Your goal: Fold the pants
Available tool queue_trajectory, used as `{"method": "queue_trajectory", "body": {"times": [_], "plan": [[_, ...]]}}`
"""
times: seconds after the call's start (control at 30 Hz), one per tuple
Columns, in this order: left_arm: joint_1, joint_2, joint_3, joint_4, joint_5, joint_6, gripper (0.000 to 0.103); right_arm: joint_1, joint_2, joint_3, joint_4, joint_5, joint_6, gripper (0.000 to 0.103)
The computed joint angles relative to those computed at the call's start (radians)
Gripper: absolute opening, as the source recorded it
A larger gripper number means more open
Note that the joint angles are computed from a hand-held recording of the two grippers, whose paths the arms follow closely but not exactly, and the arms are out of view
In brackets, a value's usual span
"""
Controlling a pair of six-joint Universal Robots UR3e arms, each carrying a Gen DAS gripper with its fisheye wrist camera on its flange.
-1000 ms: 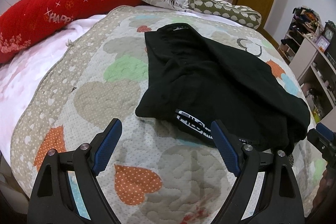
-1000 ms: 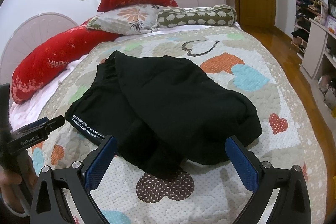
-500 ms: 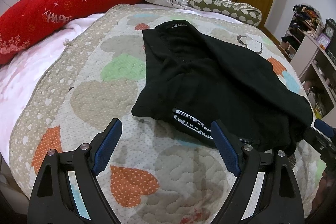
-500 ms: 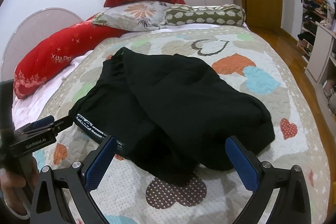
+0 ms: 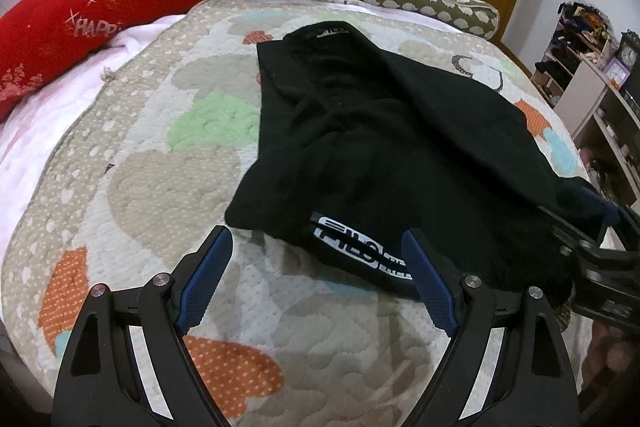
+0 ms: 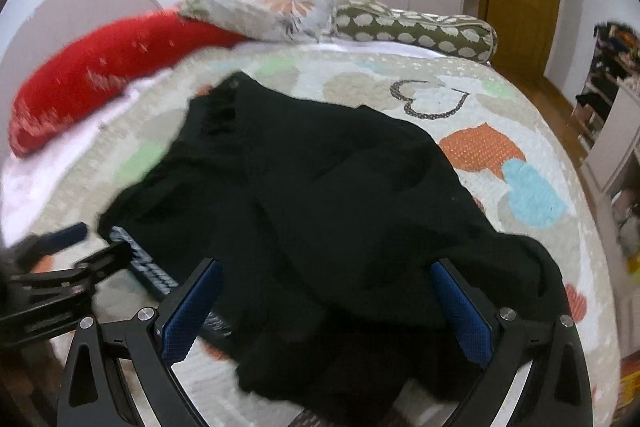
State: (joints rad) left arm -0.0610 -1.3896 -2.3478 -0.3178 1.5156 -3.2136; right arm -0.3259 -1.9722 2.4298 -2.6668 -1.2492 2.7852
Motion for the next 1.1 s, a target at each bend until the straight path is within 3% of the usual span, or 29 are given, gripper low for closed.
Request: {"method": "queue_trajectory", "body": {"times": [0.13, 0.23, 0.3, 0.5, 0.63, 0.7, 0.83, 0.9, 0.97, 1.03, 1.07, 1.1], "plan": [[0.009, -0.03, 0.007, 0.016, -0.012, 0.006, 0.087, 0.11, 0.176, -0.059, -0.155, -0.163, -0.011, 0.093], [0.027, -0.04, 0.0, 0.025, -0.025, 0.004, 0.087, 0.132, 0.254, -0.104, -0.194, -0.21, -0.058, 0.076], [0.042, -0.047, -0.005, 0.03, -0.037, 0.005, 0.087, 0.085, 0.271, -0.133, -0.147, -0.139, -0.114, 0.031], [0.092, -0.026, -0.033, 0.028, -0.073, 0.012, 0.087, -0.036, 0.293, -0.235, -0.089, -0.059, -0.142, 0.016], [0.125, 0.015, -0.056, 0.015, -0.103, 0.021, 0.087, -0.026, 0.383, -0.371, -0.162, -0.13, -0.11, 0.011], [0.141, 0.045, -0.071, -0.002, -0.116, 0.026, 0.087, 0.023, 0.496, -0.486, -0.237, -0.232, -0.092, 0.007], [0.213, 0.145, -0.119, -0.062, -0.191, 0.041, 0.087, 0.13, 0.774, -0.795, -0.343, -0.478, -0.078, 0.006], [0.249, 0.182, -0.133, -0.094, -0.234, 0.048, 0.087, 0.121, 0.842, -0.909, -0.299, -0.491, -0.025, 0.007], [0.268, 0.196, -0.147, -0.104, -0.258, 0.056, 0.087, 0.04, 0.794, -0.949, -0.083, -0.312, 0.056, 0.011], [0.264, 0.174, -0.146, -0.098, -0.261, 0.061, 0.087, -0.077, 0.684, -0.864, 0.072, -0.072, 0.08, 0.029], [0.262, 0.157, -0.147, -0.088, -0.267, 0.06, 0.087, -0.145, 0.606, -0.786, 0.145, 0.037, 0.051, 0.048], [0.266, 0.136, -0.152, -0.071, -0.284, 0.055, 0.087, -0.204, 0.525, -0.694, 0.19, 0.113, 0.002, 0.054]]}}
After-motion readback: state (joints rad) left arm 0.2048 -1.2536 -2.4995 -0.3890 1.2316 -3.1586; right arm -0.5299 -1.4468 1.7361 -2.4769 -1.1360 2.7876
